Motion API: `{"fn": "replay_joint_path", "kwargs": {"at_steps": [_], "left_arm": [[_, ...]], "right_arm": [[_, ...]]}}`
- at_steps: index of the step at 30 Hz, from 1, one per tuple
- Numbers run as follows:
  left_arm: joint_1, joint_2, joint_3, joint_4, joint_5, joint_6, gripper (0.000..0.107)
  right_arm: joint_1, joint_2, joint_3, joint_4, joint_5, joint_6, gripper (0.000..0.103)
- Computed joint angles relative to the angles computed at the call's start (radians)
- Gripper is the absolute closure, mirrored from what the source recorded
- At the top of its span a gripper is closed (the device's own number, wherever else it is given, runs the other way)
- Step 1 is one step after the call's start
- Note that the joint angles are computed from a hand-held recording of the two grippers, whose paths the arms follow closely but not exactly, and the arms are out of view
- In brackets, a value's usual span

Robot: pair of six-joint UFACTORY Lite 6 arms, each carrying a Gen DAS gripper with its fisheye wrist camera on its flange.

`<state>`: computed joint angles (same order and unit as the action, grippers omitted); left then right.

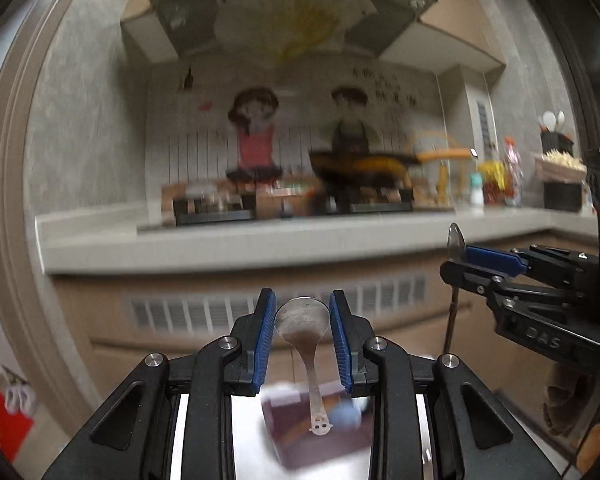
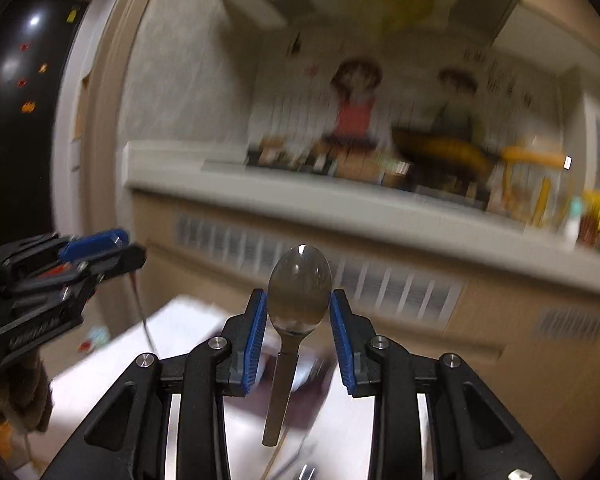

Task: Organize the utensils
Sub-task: 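Lift both held spoons over the purple caddy and open both tools, then grasp a wooden chopstick from the towel with the right tool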

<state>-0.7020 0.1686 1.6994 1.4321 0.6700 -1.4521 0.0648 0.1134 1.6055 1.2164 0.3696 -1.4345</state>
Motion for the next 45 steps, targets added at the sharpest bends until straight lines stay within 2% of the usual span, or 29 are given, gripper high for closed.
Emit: {"fn": "replay_joint_path", "kwargs": {"at_steps": [3, 5, 7, 11, 14, 16, 23, 26, 27, 28, 29, 31, 32, 34, 36, 41, 45], "left_arm": [[0.092, 0.108, 0.164, -0.102, -0.099, 0.110, 0.078], [0.152, 0.175, 0.242, -0.202, -0.162, 0.180, 0.078], [0.215, 0.251, 0.307, -0.335, -0.218, 0.268, 0.078], [0.276, 0.388, 0.397, -0.489, -0.252, 0.369, 0.078], [0.293, 0.500, 0.488, -0.570, -0.248, 0.438, 0.078], [0.307, 0.582, 0.565, -0.679, -0.236, 0.528, 0.078], [0.330, 0.750, 0.696, -0.926, -0.192, 0.706, 0.078], [0.344, 0.795, 0.732, -1.058, -0.171, 0.787, 0.075], [0.346, 0.794, 0.726, -1.078, -0.169, 0.794, 0.069], [0.350, 0.788, 0.710, -1.094, -0.172, 0.797, 0.063], [0.351, 0.761, 0.664, -1.081, -0.189, 0.773, 0.063], [0.344, 0.688, 0.556, -1.014, -0.227, 0.701, 0.063], [0.341, 0.649, 0.505, -0.982, -0.242, 0.673, 0.062], [0.337, 0.566, 0.397, -0.915, -0.266, 0.614, 0.056], [0.322, 0.471, 0.267, -0.808, -0.269, 0.519, 0.047], [0.272, 0.258, -0.065, -0.650, -0.256, 0.375, 0.047], [0.214, 0.089, -0.357, -0.575, -0.246, 0.250, 0.046]], "right_arm": [[0.019, 0.183, 0.241, -0.007, -0.018, 0.063, 0.074], [0.028, 0.279, 0.341, -0.026, -0.028, 0.104, 0.074], [0.033, 0.361, 0.399, 0.013, -0.039, 0.076, 0.074], [0.050, 0.480, 0.446, 0.053, -0.086, 0.020, 0.074], [0.063, 0.519, 0.404, 0.165, -0.131, -0.131, 0.074], [0.070, 0.554, 0.403, 0.157, -0.142, -0.140, 0.074], [0.060, 0.651, 0.434, -0.090, -0.074, 0.103, 0.074], [0.052, 0.685, 0.454, -0.198, -0.007, 0.211, 0.073], [0.051, 0.694, 0.455, -0.220, 0.006, 0.225, 0.073], [0.051, 0.691, 0.440, -0.230, 0.012, 0.225, 0.072], [0.052, 0.691, 0.432, -0.233, 0.010, 0.224, 0.071], [0.043, 0.658, 0.370, -0.178, 0.006, 0.160, 0.064], [0.040, 0.636, 0.340, -0.149, 0.002, 0.131, 0.057], [0.026, 0.582, 0.266, -0.058, -0.008, 0.039, 0.049], [0.008, 0.520, 0.184, 0.003, -0.009, -0.033, 0.049], [-0.037, 0.367, -0.024, 0.013, 0.038, -0.115, 0.049], [-0.054, 0.222, -0.241, -0.061, 0.118, -0.136, 0.049]]}}
